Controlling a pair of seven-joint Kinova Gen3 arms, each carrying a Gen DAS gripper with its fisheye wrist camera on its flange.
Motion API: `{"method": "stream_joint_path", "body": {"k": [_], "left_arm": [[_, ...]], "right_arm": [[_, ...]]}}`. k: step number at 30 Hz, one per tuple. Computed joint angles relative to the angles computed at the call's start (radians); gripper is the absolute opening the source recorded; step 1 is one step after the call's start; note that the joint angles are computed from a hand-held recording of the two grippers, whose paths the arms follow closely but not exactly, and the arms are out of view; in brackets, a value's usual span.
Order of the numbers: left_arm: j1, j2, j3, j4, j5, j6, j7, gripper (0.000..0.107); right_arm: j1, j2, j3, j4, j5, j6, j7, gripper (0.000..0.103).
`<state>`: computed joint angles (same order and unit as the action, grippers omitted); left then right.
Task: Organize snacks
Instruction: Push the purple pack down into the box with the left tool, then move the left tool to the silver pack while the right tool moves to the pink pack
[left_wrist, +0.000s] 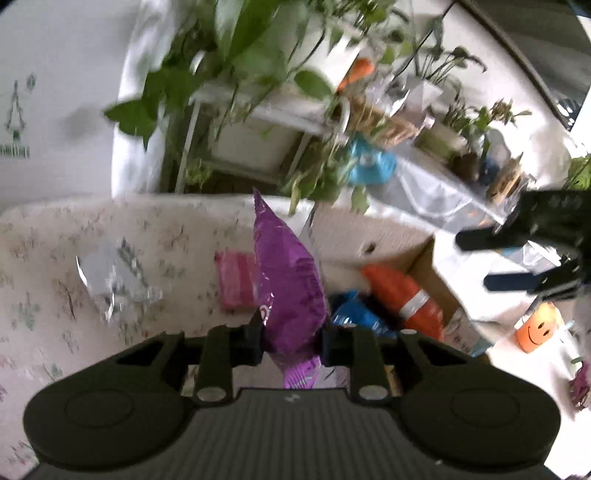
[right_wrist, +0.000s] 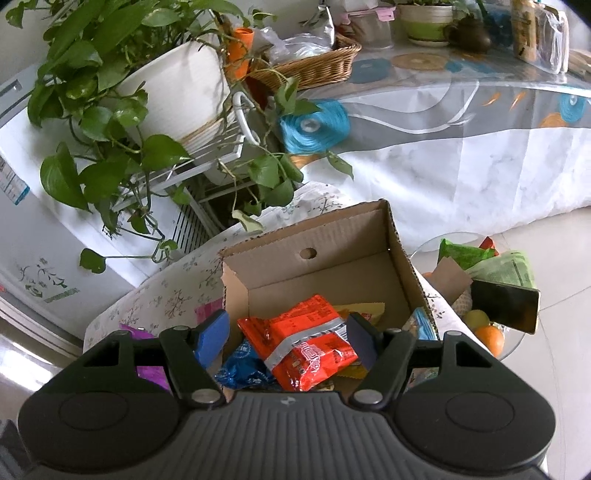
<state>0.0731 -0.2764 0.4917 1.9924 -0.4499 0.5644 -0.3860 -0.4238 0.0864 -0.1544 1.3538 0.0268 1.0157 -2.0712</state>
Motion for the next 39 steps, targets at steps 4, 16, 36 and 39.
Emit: {"method": "stream_joint_path", "body": {"k": [4,16,36,39], "left_arm": [[0.043,-0.027,-0.050,-0.023,0.049,-0.055,-0.078,0.025],[0.164,0.138,-0.055,-0.143,0.192,-0.106,-0.172,0.034],[-0.025,-0.028,-0.194,-0.094,0.149,0.230,-0.212,0.080],[-0.055,-0.016,-0.200,-0.082,0.119,0.246,-0.208,0.083]], "right_arm": [[0.010,-0.012,0.005,0.008,-0.011,-0.011,-0.001,0.076],[0.044,-0.041,0.011,0.030,-0.012,-0.037,-0.025,0.076],[-0.016,0.066,-0.033,-0.039,-0.175,-0.044,0.156,0.079],[-0.031,0.102,-0.039,-0.060,-0.212,-0.048,0.160,0.079]]}}
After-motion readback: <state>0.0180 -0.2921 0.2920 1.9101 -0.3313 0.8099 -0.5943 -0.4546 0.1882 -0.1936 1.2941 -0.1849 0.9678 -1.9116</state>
